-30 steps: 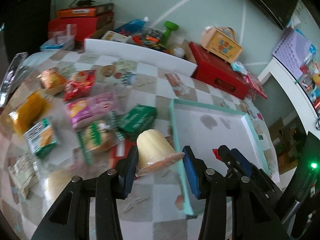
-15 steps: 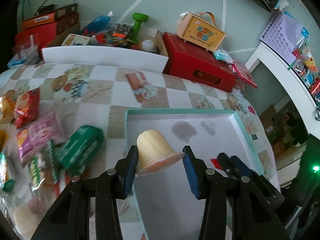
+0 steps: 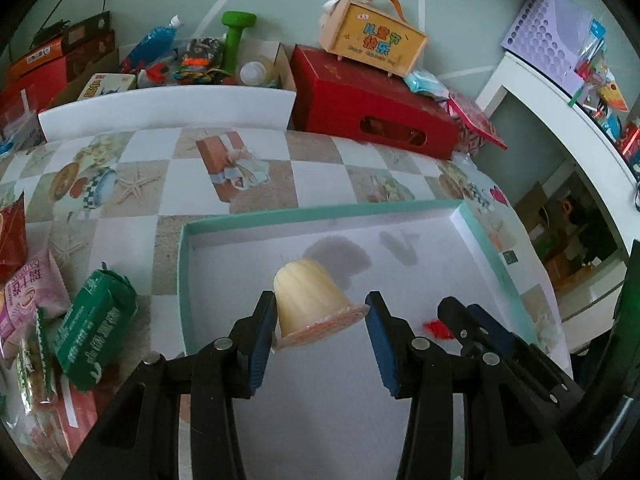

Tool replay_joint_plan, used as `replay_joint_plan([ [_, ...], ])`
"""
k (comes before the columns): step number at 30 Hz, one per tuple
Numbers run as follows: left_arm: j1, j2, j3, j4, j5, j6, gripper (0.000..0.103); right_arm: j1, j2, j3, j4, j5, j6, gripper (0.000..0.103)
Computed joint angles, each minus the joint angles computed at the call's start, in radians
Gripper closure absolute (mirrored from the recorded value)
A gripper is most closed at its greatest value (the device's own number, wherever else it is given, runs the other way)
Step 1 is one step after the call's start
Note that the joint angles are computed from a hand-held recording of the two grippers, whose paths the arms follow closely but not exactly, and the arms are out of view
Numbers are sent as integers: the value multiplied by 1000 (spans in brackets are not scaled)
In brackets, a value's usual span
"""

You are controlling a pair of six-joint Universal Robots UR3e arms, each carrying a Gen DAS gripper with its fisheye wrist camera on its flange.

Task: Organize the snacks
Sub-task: 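Carry the cup cake in the left tool and candy in the right tool over the tray, then open the left tool to drop the cup cake while the right tool releases the candy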

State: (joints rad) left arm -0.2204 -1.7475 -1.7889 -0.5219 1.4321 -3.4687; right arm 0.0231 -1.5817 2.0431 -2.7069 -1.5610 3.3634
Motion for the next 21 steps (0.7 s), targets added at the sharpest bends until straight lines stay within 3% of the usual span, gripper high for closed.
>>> replay_joint_plan([
  [10,-2,28,-21,-3,22,-15,55,-8,-6,5,23,11,0,73],
  [12,4,41,-25,-10,21,-17,47,-10,-7,4,30,15,-3,73],
  [19,17,87,-41,-94,49,-11,43,-10,-13,0,52,14,-13,72],
  [21,13,108,-58,-108,83,-4,31,-7,-14,-3,60,10,-13,72],
])
